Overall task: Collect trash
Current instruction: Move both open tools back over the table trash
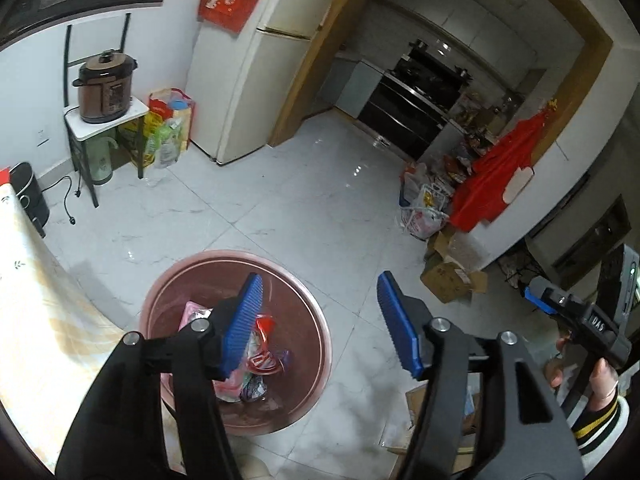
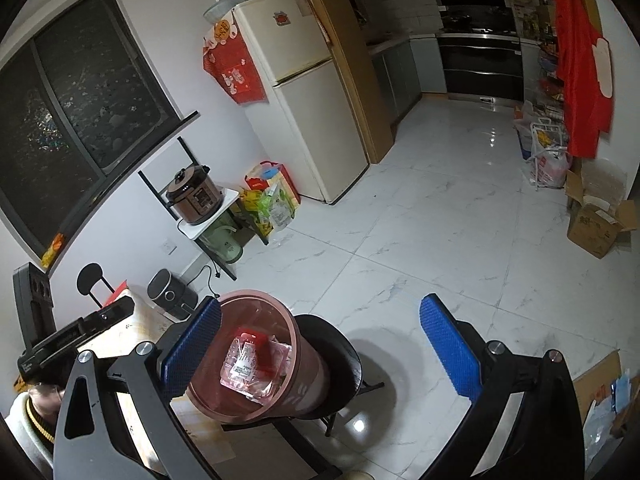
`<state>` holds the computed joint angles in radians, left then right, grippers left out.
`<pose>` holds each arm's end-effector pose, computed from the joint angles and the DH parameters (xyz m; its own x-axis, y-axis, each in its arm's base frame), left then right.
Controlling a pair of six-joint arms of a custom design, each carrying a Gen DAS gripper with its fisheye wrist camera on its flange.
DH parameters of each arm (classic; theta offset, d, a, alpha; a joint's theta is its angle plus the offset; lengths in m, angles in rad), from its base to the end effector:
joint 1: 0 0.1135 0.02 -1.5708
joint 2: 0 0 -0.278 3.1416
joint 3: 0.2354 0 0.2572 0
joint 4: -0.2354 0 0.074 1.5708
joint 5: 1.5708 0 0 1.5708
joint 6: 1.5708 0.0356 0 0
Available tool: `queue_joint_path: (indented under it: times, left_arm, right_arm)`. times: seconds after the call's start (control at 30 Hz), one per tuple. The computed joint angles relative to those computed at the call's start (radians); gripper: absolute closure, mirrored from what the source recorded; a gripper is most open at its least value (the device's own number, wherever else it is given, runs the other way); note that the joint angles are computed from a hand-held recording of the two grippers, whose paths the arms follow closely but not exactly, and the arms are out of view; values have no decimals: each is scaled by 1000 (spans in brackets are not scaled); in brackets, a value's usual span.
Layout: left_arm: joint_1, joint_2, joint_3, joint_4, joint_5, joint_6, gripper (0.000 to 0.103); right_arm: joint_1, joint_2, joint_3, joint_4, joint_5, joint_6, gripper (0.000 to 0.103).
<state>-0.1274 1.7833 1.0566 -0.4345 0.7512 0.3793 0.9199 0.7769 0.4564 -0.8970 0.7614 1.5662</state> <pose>0.3394 -0.0680 0.1722 -0.7110 0.3639 -0.6018 0.6736 0.5982 -0.4341 0.0877 0.0747 0.1929 -0.4338 0.6251 -0.6489 0.5665 0.7493 0.3430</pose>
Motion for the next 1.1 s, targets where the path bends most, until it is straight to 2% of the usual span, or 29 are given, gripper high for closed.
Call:
queue_joint_path:
  times: [0.03,0.2,0.4,0.6,0.67,0.93,1.1]
  left_arm:
    - [13,-9,-2,-3,7,-3,28]
    - [95,-61,-5,-26,11,22,19]
    - [262,-110,27,-106,37,94,19]
    - [504,-127,98,-194,80,171,17]
    - [612,-120,143,-235,98,210,12]
    - [1008,36,448,-398,161,321,12]
    - [1187,201,687,-505,179,347,12]
  right_arm:
    - [-9,-3,-2,15,-4,-19,5]
    - [-64,27,2,142,-40,-148,5]
    - [-102,138,49,309,-93,-289,5]
    - [-105,293,121,471,-141,-403,5]
    - [-103,344,146,527,-158,-441,5]
    - [-77,668,364,745,-271,-602,5]
    - [-15,912,607,751,-321,-652,5]
